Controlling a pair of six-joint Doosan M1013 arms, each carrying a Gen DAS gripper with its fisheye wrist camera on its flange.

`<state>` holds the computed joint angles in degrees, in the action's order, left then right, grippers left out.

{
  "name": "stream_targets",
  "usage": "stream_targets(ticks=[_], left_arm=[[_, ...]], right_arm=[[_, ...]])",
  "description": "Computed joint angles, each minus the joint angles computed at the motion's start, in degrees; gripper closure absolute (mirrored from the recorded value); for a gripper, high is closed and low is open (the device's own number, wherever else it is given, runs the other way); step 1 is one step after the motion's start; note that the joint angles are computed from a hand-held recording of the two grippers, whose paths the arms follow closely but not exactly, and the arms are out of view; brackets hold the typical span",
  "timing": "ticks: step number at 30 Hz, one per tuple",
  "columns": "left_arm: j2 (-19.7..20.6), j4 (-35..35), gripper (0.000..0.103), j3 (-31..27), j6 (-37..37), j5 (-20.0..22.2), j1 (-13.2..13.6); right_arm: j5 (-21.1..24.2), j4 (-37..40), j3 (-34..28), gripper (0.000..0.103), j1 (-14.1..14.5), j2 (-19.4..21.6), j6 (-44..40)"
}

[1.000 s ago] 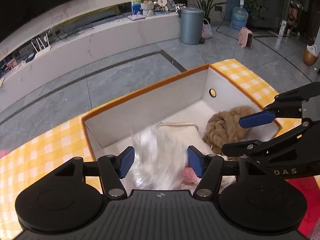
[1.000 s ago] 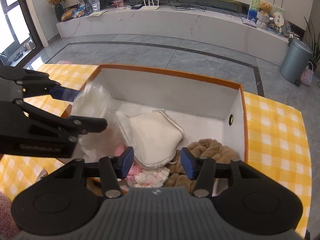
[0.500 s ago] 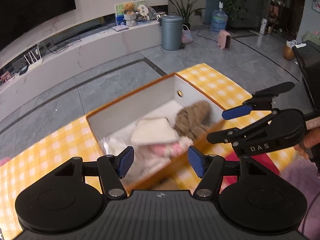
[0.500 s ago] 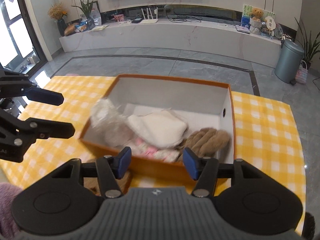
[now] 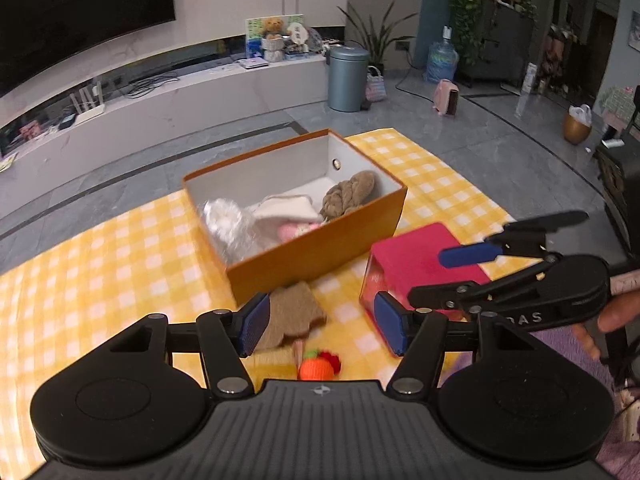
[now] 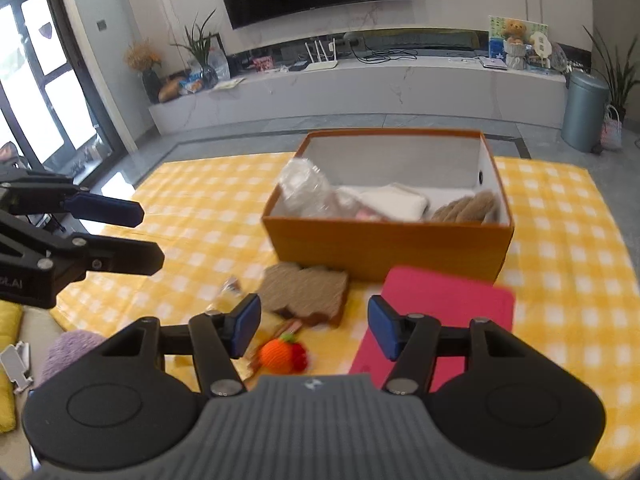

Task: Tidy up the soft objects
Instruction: 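Move both grippers back toward the yellow cloth and orange crocheted ball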

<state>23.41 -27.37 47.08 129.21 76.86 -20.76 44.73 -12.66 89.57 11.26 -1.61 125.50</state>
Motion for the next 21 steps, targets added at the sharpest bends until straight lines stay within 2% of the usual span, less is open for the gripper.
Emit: stream_targets(ticks=[8, 11, 14, 21], left_arm=[[-6.3, 0.5, 0.036, 11.3, -2.5, -6.8, 2.4], [-8.2, 1.5, 0.038, 15.1, -4.0, -9.4, 3.0], [-9.0, 1.6, 0.039, 17.1, -7.0, -9.9, 4.3], [-9.9, 7.7, 0.042, 19.8, -11.5, -11.0, 5.4]], right_arm=[[-0.1, -11.9, 4.7, 0.044, 6.6, -1.6, 14.3], [-0.3, -10.5, 5.5, 0.044, 7.4, -1.5, 15.4], [-0.1, -9.3, 5.6, 0.044, 8.4, -0.8, 14.2], [-1.9, -7.1, 5.3, 0.044, 9.5, 1.0, 12.4]])
